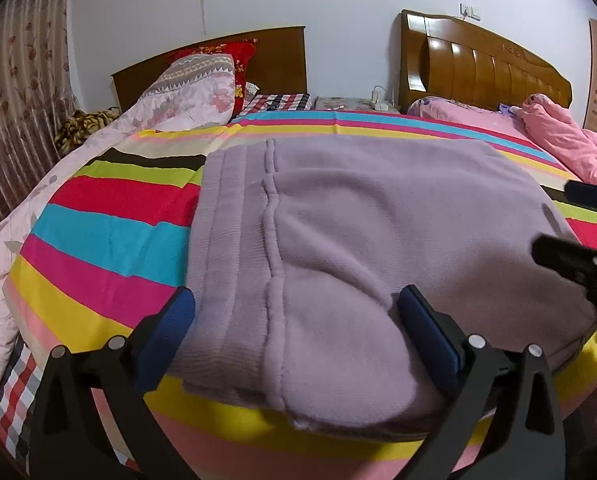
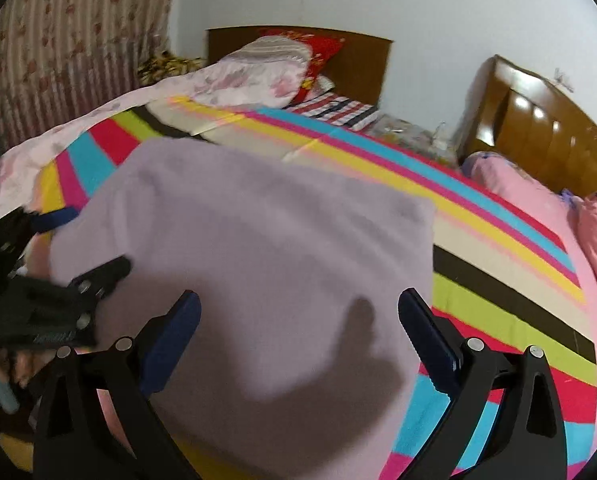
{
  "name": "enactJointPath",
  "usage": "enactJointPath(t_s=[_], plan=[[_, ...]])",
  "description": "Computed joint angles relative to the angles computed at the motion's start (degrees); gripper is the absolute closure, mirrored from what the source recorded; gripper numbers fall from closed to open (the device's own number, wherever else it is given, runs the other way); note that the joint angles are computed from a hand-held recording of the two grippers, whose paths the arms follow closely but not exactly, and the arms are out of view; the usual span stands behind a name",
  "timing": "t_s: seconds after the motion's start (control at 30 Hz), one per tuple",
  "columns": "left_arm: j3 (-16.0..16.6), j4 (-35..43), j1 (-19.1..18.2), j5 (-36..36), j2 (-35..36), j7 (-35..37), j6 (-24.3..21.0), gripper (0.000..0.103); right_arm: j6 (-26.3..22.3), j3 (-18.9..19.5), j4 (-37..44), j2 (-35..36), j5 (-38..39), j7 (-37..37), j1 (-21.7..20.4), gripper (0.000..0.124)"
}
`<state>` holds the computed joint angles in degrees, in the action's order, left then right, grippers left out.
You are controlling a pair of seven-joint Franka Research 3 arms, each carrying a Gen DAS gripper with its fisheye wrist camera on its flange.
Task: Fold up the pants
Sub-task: 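Press the folded sweatpants flat with both open grippers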
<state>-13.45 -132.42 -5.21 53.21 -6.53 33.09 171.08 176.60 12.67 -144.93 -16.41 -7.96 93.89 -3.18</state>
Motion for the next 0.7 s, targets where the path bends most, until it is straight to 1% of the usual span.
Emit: enactJointPath(t_s=[0.03, 0.07, 0.1, 0.13, 0.17, 0.2, 0.27, 0.3, 0.33, 0.37, 0.43, 0.5, 0.53, 0.57, 0.63, 0.7], plan=[[0.17, 0.31, -0.02, -0.34, 0.32, 0.52, 0.12, 0.002, -0.28, 2.7, 0.69, 0.84, -2.21, 2.5, -3.02, 0.028], [0.23, 0.28, 0.02, -0.28, 0.34, 0.5, 0.3, 0.002, -2.72, 4.03, 1.89, 2.41, -3.59, 3.13, -4.04, 0.028], [0.24, 0.19, 0.01, -0.27, 0.27, 0.52, 0.3, 0.002, -3.38, 4.73, 2.03, 3.02, -5.71, 4.75, -4.58, 0.027], [0.21, 0.14, 0.11, 0.07, 0.22, 0.26, 0.52, 0.002, -1.27, 5.48, 1.21, 2.93, -8.29, 7.51, -5.77, 0.027], [0.27, -0.01, 0.14, 0.06, 0.17, 0.27, 0.86, 0.002, -1.08, 4.58, 0.79, 2.7, -8.5, 8.1, -4.96, 0.027], [0.28, 0.04, 0.2, 0.09, 0.22, 0.28, 0.95, 0.002, -1.94, 1.96, 0.86, 2.66, -6.6, 6.32, -2.16, 0.027], [0.27, 0.08, 0.26, 0.12, 0.28, 0.35, 1.0, 0.002, -4.81, -1.55, 0.9, 1.36, -3.9, 3.39, 1.89, 0.027], [0.26, 0.08, 0.27, 0.12, 0.28, 0.35, 1.0, 0.002, -4.9, -2.24, 0.14, 0.13, -3.57, 2.8, 2.59, 0.027], [0.2, 0.08, 0.36, 0.42, 0.29, 0.07, 1.07, 0.002, -4.5, -2.38, -0.97, -1.25, -3.53, 2.5, 2.85, 0.027], [0.14, 0.09, 0.42, 0.73, 0.29, -0.23, 1.07, 0.002, -3.07, -1.98, -3.11, -3.31, -3.9, 2.56, 2.46, 0.027], [-0.17, 0.27, 0.66, 2.17, 0.34, -1.74, 0.83, 0.001, 0.52, 0.67, -7.11, -6.22, -4.31, 3.79, -0.16, 0.026], [-0.44, 0.55, 0.81, 4.22, 0.45, -3.57, 0.25, 0.001, 0.3, 0.0, -8.71, -6.46, -2.03, 2.23, 1.13, 0.026], [-0.48, 0.63, 0.75, 4.97, 0.46, -4.25, 0.0, 0.001, 1.69, -0.45, -9.74, -6.45, -0.84, 1.59, 1.66, 0.026], [-0.47, 0.69, 0.67, 5.56, 0.47, -4.85, -0.15, 0.001, 3.39, 0.07, -10.39, -6.4, -0.45, 0.97, 1.15, 0.026], [-0.22, 0.78, 0.31, 5.47, 0.51, -4.8, -0.39, 0.001, 3.42, 0.82, -9.92, -5.8, 0.51, -0.51, 0.59, 0.025], [0.05, 0.8, -0.23, 3.97, 0.51, -3.58, -0.76, 0.001, 2.93, -1.29, -9.66, -5.48, 3.14, -2.46, 2.93, 0.025]])
